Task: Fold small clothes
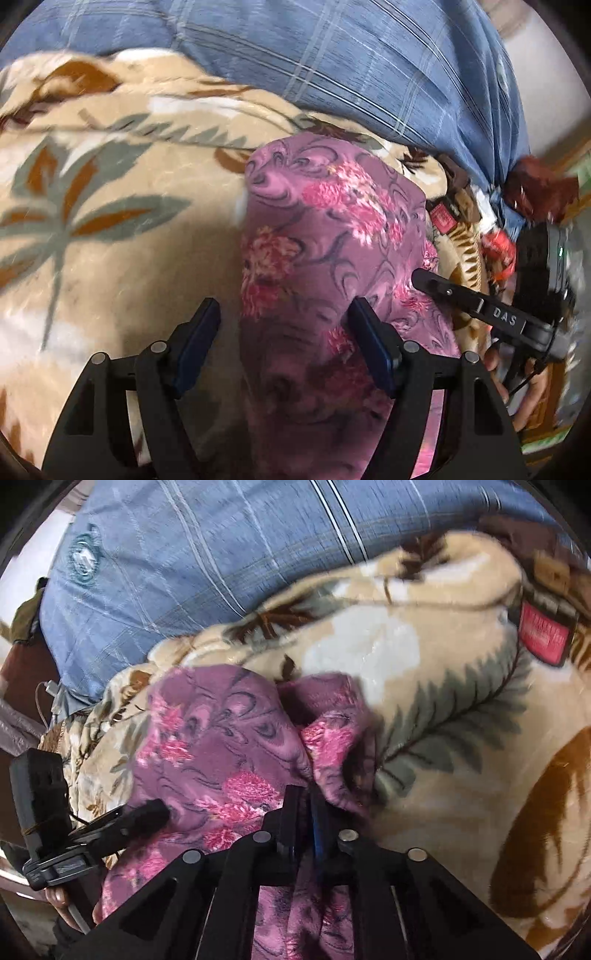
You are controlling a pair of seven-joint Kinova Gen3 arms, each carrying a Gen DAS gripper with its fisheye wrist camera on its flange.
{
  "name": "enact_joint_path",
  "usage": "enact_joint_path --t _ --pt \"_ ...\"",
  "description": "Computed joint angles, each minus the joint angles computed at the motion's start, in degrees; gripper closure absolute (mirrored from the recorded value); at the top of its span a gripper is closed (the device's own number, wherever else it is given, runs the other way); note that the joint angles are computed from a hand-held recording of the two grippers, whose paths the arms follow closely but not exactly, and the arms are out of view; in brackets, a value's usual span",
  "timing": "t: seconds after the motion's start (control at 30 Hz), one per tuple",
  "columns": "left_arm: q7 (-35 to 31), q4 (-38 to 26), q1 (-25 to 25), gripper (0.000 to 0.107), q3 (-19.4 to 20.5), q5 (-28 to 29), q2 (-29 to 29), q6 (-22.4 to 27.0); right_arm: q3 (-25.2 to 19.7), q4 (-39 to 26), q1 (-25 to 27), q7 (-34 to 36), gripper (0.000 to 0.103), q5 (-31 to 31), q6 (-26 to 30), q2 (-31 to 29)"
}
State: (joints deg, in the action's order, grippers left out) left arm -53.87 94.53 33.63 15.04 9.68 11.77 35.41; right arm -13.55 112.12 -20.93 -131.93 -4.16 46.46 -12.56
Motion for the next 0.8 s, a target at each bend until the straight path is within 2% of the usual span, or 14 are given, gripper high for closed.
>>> enact_joint_path --t 0.07,0.13,0.2,0.23,0.3,0.37,0.43,0.5,0.6,0.67,0.73,0.8 --pt "-0.4 3.05 -2.49 0.035 1.71 2.03 -3.16 -1.73 2.34 1.6 -1.47 1.72 0.076 -2.29 -1.53 -2.48" --pt "1.37 5.38 -0.81 0.035 0.09 1.09 -6.44 -2.21 3.52 3.5 -0.87 4.25 0.064 -5.87 -3.02 -6.32" --pt "1.17 7.16 -0.42 0.036 -0.48 2.77 -8.57 -1.65 4.57 5.34 -0.44 5.0 0.028 -8.32 -5.32 -10.23" --pt "0.1 8.45 -1.81 0.036 0.77 5.0 -9.75 -1.7 5.2 6.21 -0.46 5.59 0.025 -9.46 -6.23 -12.17" --pt "-2.5 11.1 -2.26 0.035 1.15 9.19 -12.07 -2.71 4.94 7.4 0.88 4.08 0.024 -11.28 -5.71 -15.86" --pt "-3.0 13.57 -2.01 0.035 1.58 10.9 -14.07 -3.65 5.8 10.13 0.58 2.91 0.024 -14.55 -6.09 -19.44" --pt "-2.76 14.5 -1.83 0.033 1.81 11.89 -14.19 -4.18 4.99 13.91 1.39 0.13 0.023 -17.46 -5.99 -23.93" --pt "-3.12 15.8 -1.79 0.031 1.59 14.91 -14.18 -5.7 3.38 16.12 3.46 -2.87 0.022 -18.44 -3.25 -26.89" --pt "-4.65 15.74 -2.17 0.031 1.22 18.38 -13.5 -5.33 6.35 18.86 1.61 -2.84 0.024 -20.46 -3.83 -27.65" --pt "-6.58 15.73 -1.38 0.031 -0.15 20.82 -14.13 -5.28 9.76 21.21 -1.83 1.19 0.026 -24.34 -8.21 -28.33" --pt "-5.98 14.91 -2.71 0.031 0.93 19.87 -13.97 -4.64 11.0 22.27 -5.02 2.71 0.028 -25.77 -11.24 -27.33" --pt "-6.82 14.21 -3.53 0.028 1.07 20.79 -12.06 -3.18 11.37 22.15 -6.34 3.59 0.041 -26.82 -11.34 -24.39"
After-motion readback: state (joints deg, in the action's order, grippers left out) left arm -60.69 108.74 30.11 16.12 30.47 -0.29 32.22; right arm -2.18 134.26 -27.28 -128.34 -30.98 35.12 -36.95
